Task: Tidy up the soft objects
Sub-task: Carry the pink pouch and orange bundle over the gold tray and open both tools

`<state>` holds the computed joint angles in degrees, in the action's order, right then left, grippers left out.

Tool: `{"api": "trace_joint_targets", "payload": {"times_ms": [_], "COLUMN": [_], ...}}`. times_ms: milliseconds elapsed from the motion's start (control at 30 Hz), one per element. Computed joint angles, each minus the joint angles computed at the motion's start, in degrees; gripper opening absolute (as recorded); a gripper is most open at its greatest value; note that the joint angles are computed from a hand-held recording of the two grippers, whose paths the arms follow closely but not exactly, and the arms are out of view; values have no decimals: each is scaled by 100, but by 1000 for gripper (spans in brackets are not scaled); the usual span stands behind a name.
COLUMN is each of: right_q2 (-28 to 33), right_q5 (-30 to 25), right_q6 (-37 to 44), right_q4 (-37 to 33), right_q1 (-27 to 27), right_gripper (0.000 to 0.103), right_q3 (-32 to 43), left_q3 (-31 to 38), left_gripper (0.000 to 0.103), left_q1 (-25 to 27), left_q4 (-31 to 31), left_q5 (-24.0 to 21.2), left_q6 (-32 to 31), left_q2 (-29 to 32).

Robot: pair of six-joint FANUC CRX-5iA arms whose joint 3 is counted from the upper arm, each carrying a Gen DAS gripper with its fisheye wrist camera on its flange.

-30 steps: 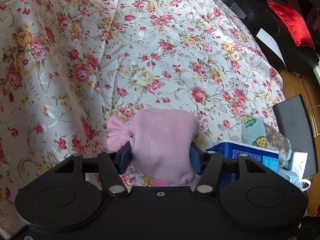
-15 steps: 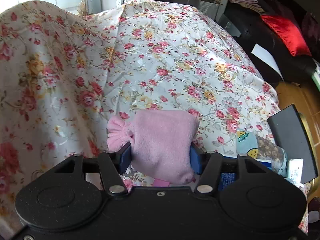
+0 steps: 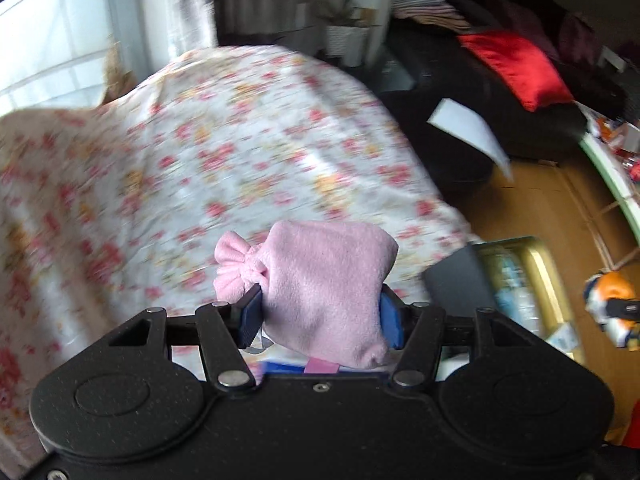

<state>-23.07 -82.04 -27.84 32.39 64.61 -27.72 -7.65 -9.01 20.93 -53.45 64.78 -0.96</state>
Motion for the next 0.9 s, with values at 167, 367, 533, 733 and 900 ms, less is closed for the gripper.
{"api": "trace_joint_targets", "payload": {"times_ms": [167, 367, 533, 733, 900], "right_q2": [63, -235, -582, -894, -851], "right_q5": [-109, -85, -156, 18, 136], "right_q6": [346, 303, -255, -662, -515], "right_q4": [-371, -284, -761, -822, -924], "right_q1": [-461, -615, -665, -526, -642], "right_gripper": [40, 40, 40, 40, 41], "right_q3": [191, -69, -303, -557, -581], "left_q3": [354, 835, 1231, 1885, 2304], "left_gripper": [55, 55, 55, 55, 55], "left_q1": [-549, -1134, -1589, -2067, -2364], "left_q4": [59, 25, -252, -712, -953], "left_q5": [-99, -351, -525, -823, -966], "left_q6": [161, 372, 684, 1225, 1492], "left_q2": [238, 620, 988, 1570, 1917]}}
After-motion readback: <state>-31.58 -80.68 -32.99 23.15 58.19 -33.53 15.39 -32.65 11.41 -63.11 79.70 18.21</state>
